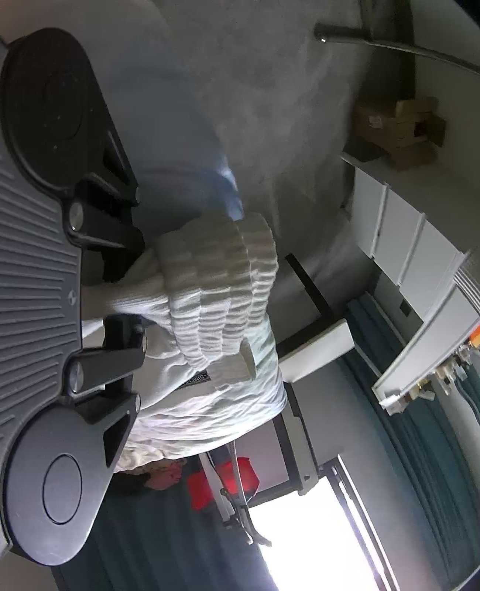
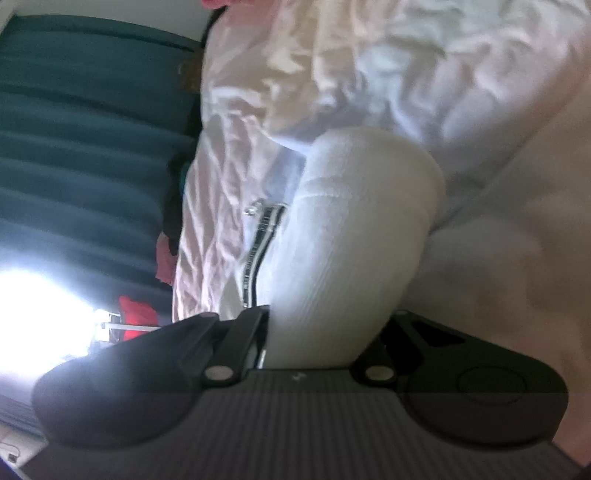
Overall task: Fold clothes
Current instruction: 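Open the left gripper to release the waistband while the right gripper holds the pants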
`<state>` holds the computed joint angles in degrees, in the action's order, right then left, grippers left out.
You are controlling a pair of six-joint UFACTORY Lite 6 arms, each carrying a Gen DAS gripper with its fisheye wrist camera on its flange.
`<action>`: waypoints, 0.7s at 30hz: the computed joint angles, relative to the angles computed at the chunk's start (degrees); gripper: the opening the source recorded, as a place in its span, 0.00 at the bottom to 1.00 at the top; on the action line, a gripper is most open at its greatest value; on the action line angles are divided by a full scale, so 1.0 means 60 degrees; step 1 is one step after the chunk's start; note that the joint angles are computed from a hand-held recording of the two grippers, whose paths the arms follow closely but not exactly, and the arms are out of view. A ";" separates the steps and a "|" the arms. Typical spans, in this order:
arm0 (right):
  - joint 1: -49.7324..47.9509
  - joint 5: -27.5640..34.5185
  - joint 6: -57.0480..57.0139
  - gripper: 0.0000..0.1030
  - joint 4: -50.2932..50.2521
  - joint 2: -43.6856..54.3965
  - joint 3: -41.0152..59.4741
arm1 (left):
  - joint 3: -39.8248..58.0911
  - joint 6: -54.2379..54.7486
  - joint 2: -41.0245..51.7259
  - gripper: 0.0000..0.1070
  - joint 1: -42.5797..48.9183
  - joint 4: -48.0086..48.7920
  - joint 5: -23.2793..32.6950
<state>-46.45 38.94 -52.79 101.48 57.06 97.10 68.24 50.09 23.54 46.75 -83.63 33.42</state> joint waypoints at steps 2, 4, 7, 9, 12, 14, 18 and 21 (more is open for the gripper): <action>-0.0002 -0.0051 0.0105 0.11 -0.0200 0.0023 0.0021 | 0.0103 -0.0968 -0.0113 0.49 0.0060 0.1267 -0.0001; 0.0024 -0.0152 0.0301 0.11 -0.0407 0.0191 0.0335 | 0.0306 -0.2269 -0.0336 0.62 0.0130 0.3165 0.0066; 0.0115 -0.0336 0.0434 0.11 -0.0487 0.0286 0.0586 | 0.0547 -0.3699 -0.0706 0.63 0.0300 0.5298 0.0560; 0.0101 -0.0316 0.0573 0.11 -0.0486 0.0299 0.0642 | 0.0363 -0.4274 -0.1414 0.64 0.0226 0.6199 0.0512; 0.0042 -0.0110 0.0704 0.11 -0.0270 0.0244 0.0593 | 0.0033 -0.4930 -0.2690 0.65 -0.0345 0.7573 0.0007; 0.0041 -0.0095 0.0637 0.11 -0.0173 0.0106 0.0474 | -0.0220 -0.5790 -0.3530 0.67 -0.1171 0.8844 -0.0711; 0.0119 -0.0305 0.0552 0.11 -0.0230 -0.0008 0.0456 | -0.0309 -0.8194 -0.4364 0.68 -0.3234 1.0981 -0.1570; 0.0138 -0.0318 0.0593 0.11 -0.0204 0.0017 0.0531 | -0.0242 -0.9952 -0.4471 0.69 -0.5068 1.1801 -0.1910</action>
<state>-45.63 37.03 -49.23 100.26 57.16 100.28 66.78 -9.62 -3.28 16.35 -12.82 21.96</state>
